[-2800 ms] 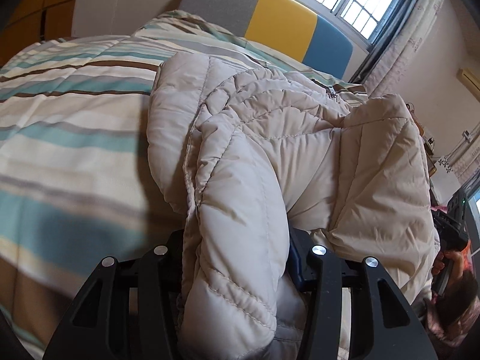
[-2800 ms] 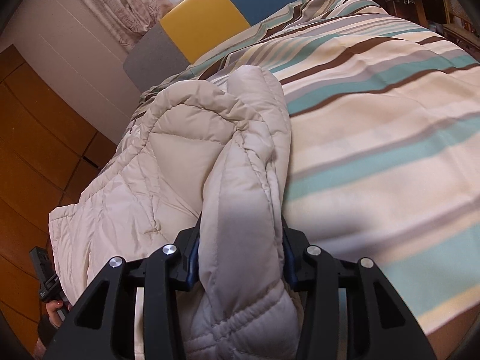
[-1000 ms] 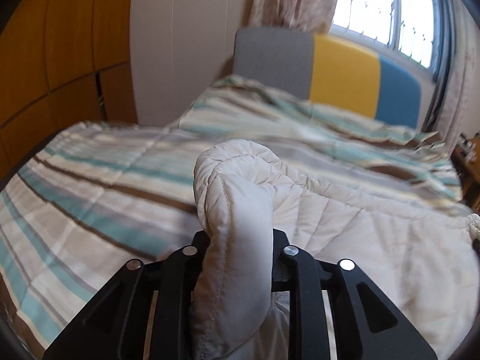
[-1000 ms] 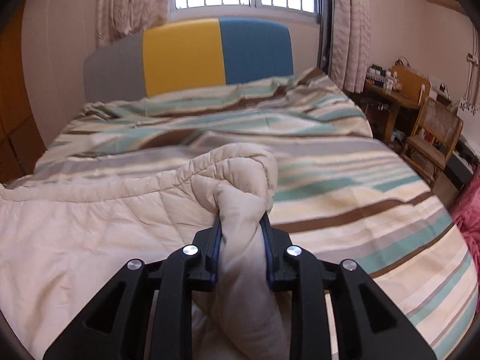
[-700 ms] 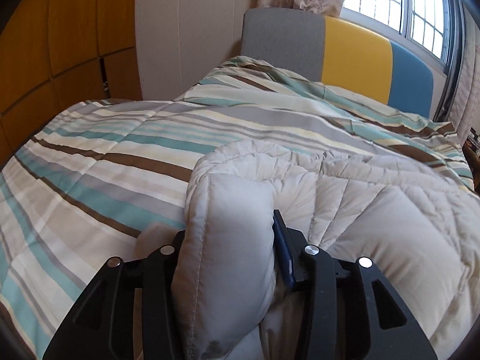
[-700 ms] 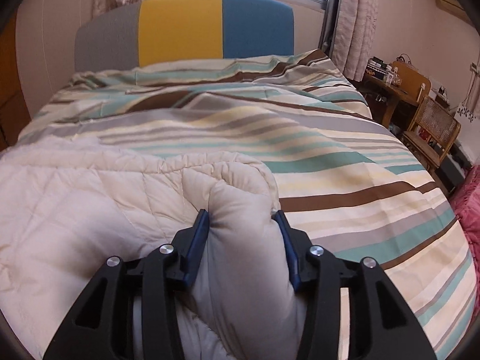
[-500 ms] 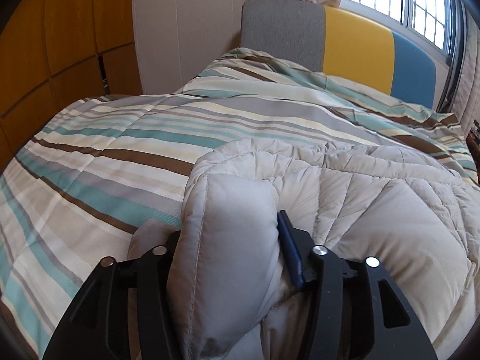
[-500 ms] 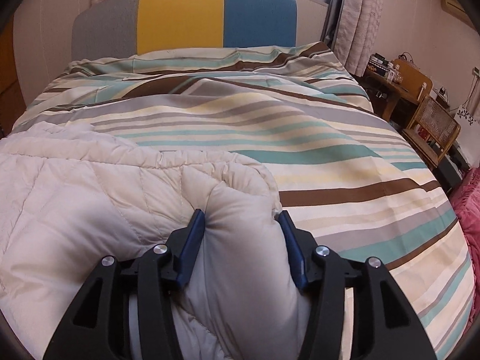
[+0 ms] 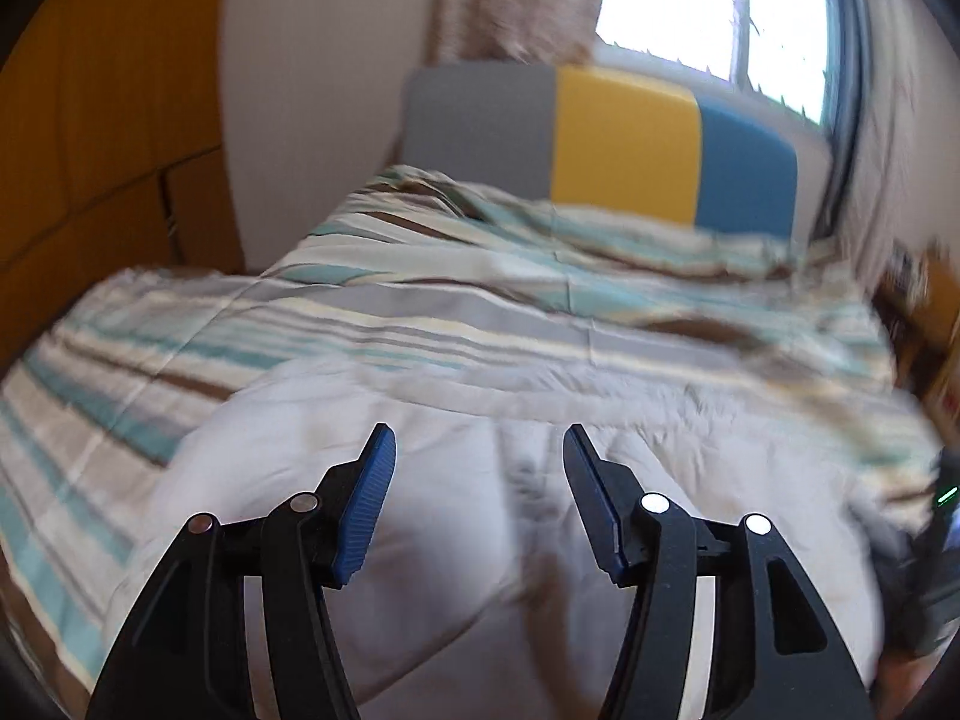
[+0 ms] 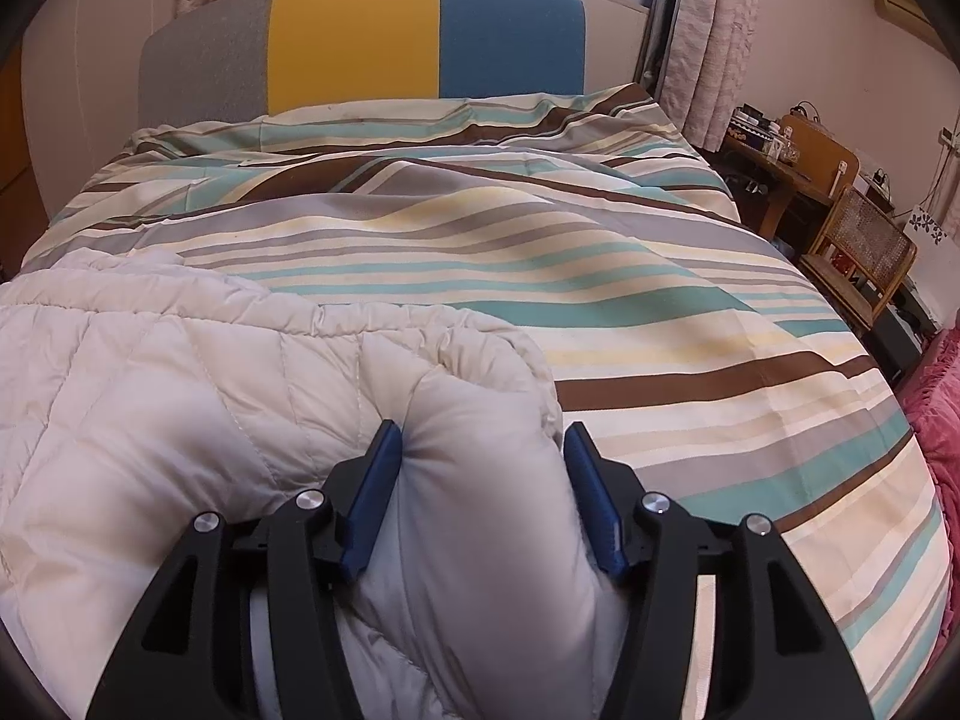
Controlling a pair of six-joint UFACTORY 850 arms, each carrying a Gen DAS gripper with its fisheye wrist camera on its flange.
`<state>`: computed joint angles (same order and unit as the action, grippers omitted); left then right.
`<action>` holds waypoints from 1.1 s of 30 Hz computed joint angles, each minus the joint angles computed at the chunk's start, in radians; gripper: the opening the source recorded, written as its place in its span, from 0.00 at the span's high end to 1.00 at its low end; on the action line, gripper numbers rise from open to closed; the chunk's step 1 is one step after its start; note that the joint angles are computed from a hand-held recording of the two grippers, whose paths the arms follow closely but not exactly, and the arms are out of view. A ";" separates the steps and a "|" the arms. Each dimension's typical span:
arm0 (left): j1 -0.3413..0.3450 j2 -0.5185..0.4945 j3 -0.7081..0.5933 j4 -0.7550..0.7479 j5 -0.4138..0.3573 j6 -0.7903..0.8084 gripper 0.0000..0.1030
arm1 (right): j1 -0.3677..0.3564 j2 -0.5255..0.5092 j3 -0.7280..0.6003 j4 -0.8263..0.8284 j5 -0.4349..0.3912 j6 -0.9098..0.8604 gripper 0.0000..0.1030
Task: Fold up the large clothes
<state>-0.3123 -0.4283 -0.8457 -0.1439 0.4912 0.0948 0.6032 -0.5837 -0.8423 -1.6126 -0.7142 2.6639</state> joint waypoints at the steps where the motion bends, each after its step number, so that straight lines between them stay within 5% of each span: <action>1: -0.017 -0.032 -0.025 -0.067 -0.001 0.088 0.44 | 0.000 0.001 0.001 -0.002 0.000 0.002 0.45; 4: -0.045 -0.141 -0.094 -0.175 0.005 0.244 0.42 | -0.001 0.003 0.004 -0.012 0.003 0.015 0.45; 16: -0.008 -0.219 -0.131 0.023 0.013 0.027 0.37 | 0.034 0.039 0.015 0.002 -0.046 0.004 0.37; 22: -0.011 -0.219 -0.132 0.016 0.015 0.031 0.37 | 0.139 0.136 0.029 -0.169 -0.146 0.151 0.37; 25: -0.009 -0.217 -0.128 0.027 0.021 0.018 0.37 | 0.149 0.085 -0.058 -0.231 -0.136 0.115 0.37; 30: 0.005 -0.211 -0.118 0.103 0.025 -0.070 0.37 | 0.105 -0.077 -0.227 -0.141 0.002 -0.088 0.36; 33: 0.008 -0.216 -0.122 0.113 0.026 -0.078 0.36 | 0.092 -0.103 -0.211 -0.220 0.010 0.039 0.35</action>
